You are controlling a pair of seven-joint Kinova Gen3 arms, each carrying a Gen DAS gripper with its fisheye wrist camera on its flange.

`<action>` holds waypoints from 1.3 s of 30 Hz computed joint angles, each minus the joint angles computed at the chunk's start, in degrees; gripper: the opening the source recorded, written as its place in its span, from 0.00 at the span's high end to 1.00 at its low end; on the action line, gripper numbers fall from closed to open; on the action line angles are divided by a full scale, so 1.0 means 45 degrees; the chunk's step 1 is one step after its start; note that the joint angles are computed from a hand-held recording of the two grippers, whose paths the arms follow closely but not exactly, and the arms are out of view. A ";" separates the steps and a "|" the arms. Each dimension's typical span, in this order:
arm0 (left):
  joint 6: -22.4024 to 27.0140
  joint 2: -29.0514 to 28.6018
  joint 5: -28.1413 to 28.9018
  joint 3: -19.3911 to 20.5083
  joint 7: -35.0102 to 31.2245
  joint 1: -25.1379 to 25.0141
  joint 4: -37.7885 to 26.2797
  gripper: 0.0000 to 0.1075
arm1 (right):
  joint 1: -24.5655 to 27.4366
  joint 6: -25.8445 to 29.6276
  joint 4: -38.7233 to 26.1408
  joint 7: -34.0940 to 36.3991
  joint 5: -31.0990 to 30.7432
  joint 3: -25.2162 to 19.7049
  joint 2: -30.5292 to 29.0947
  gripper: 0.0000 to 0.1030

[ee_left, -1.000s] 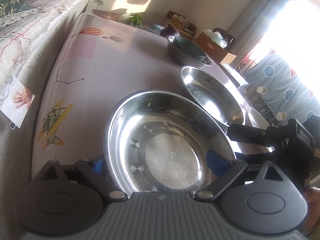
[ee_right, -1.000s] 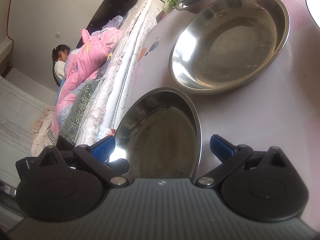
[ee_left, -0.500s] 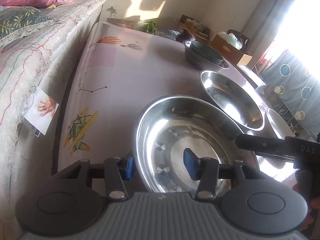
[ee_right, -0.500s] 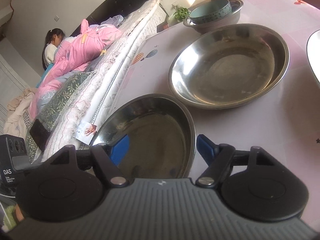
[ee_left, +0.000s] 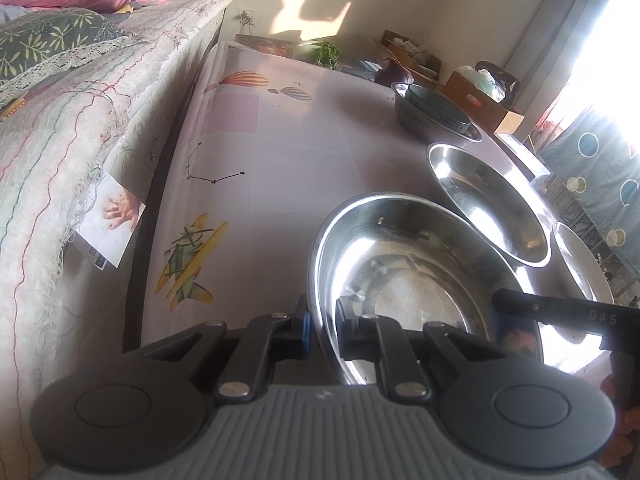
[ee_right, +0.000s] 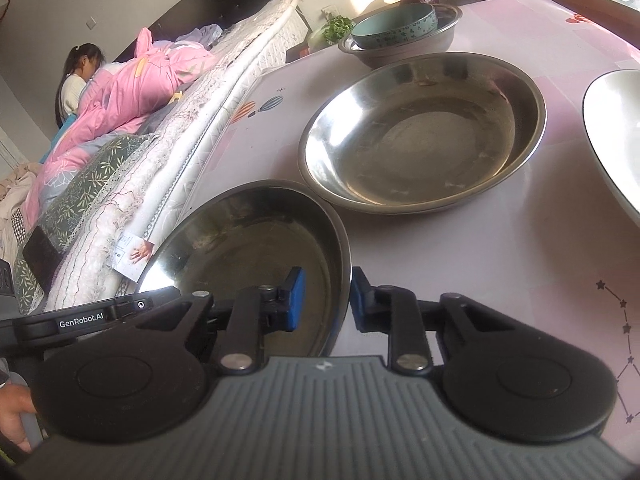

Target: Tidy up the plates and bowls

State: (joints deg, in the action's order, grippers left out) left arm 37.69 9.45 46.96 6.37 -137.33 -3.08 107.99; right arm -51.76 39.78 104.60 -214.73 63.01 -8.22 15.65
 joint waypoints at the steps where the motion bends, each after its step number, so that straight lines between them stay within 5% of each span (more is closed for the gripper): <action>1: 0.0116 -0.0003 0.0085 -0.0001 -0.0121 -0.0070 -0.0007 0.88 | -0.0006 0.0000 0.0014 -0.0065 -0.0002 0.0003 0.0004 0.80; 6: 0.0773 -0.0049 0.0474 -0.0076 -0.0740 -0.0300 -0.0081 0.88 | 0.0019 -0.0181 0.0325 -0.0756 0.0217 0.0003 -0.0130 0.81; 10: 0.0505 0.0030 -0.0618 -0.0167 0.0289 0.0188 -0.0272 0.89 | 0.0112 -0.0338 0.0423 -0.0969 0.0329 -0.0070 -0.0143 0.83; 39: -0.0016 -0.0040 -0.0820 0.0116 0.0471 0.0234 -0.0192 0.84 | -0.0277 0.0505 -0.0357 0.0646 -0.0459 0.0046 0.0263 0.83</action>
